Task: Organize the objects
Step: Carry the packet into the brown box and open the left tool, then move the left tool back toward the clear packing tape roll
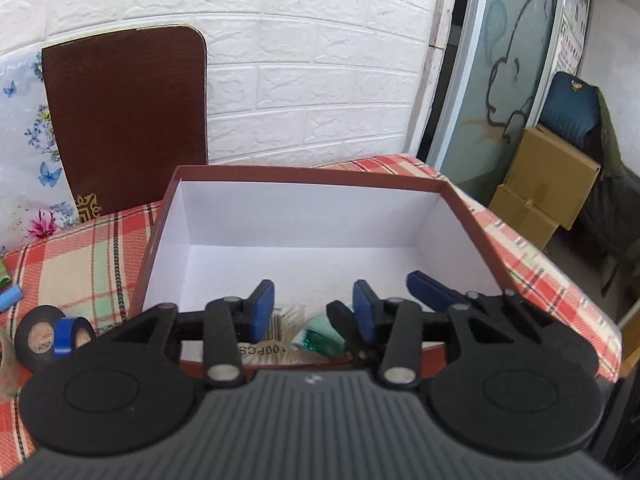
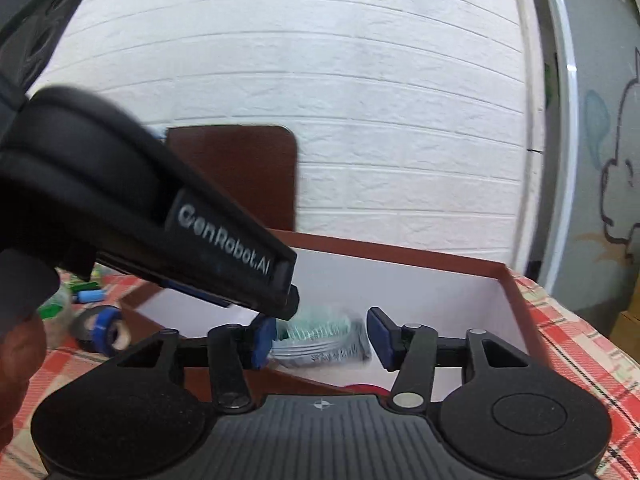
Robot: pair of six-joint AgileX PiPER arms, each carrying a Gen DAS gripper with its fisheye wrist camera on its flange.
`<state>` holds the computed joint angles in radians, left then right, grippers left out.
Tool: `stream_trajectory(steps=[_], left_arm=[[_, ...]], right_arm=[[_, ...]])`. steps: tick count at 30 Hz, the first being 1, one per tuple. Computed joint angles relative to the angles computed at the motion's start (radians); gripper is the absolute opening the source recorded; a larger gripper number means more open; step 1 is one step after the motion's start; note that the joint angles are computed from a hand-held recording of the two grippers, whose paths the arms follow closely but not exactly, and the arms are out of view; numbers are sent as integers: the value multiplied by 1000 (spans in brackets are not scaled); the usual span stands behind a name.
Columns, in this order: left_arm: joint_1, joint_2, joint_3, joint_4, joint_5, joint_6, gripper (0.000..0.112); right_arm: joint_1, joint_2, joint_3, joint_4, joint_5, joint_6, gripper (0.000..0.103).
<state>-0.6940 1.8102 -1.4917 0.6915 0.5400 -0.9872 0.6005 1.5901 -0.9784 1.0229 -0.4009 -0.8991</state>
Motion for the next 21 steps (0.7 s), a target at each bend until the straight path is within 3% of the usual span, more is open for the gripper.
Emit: stream_trajectory(steps=[3, 12, 14, 21], left_arm=[[-33, -9, 13, 118, 53, -77, 58], [-112, -129, 133, 292, 198, -253, 61], [-125, -162, 177, 324, 227, -296, 62], [-124, -288, 355, 381, 299, -423, 66]], right_arm=[[-22, -8, 25, -74, 15, 104, 57], [110, -49, 103, -46, -137, 105, 63], [105, -38, 92, -80, -131, 134, 64], [232, -92, 126, 25, -174, 68, 66]])
